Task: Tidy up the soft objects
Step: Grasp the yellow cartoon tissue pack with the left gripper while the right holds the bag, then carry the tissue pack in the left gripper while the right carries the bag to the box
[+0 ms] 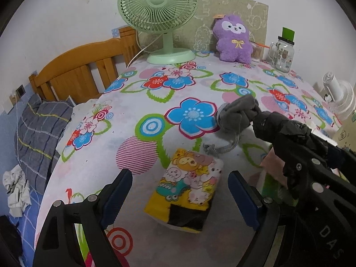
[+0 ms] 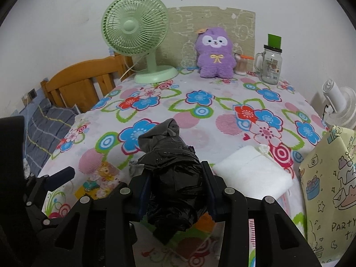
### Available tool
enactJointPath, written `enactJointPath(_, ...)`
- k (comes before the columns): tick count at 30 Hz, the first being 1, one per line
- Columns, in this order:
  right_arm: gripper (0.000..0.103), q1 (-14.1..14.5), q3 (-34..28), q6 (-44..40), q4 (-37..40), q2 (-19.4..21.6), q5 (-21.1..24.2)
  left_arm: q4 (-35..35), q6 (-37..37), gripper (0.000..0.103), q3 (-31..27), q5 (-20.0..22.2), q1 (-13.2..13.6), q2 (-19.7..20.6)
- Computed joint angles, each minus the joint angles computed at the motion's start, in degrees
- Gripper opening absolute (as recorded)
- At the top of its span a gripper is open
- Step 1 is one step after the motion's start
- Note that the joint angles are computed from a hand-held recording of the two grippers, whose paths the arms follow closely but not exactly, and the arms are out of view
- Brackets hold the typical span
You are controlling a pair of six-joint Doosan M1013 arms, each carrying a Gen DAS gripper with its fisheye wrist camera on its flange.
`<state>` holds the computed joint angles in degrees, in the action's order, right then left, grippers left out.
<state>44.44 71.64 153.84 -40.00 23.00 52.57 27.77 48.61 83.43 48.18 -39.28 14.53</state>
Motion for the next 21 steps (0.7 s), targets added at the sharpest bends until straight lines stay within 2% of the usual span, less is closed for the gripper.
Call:
enactJointPath(7,0.044,0.0,-1.3,-1.7,2.4,1.1,0.6,-4.5,3.6,0.083,-0.2,0.0,1.0,0.5)
enactJointPath(9,0.044,0.0,-1.6,-1.8,2.8,1.3,0.9,-5.3,5.1,0.077,-0.5,0.5,1.0,0.7)
enactJointPath(10,0.044,0.0,-1.7,-2.0,3.0,1.4,1.0,-6.5,6.5,0.070,-0.7,0.9,1.1,0.9)
enactJointPath(14,0.044,-0.1,-1.8,-2.5,3.9,1.6,1.1,-9.5,8.6,0.054,-0.3,-0.6,1.4,0.5)
enactJointPath(21,0.044,0.1,-1.6,-2.2,3.7,1.4,1.1,-11.0,9.4,0.049,0.3,-1.4,1.2,-0.4)
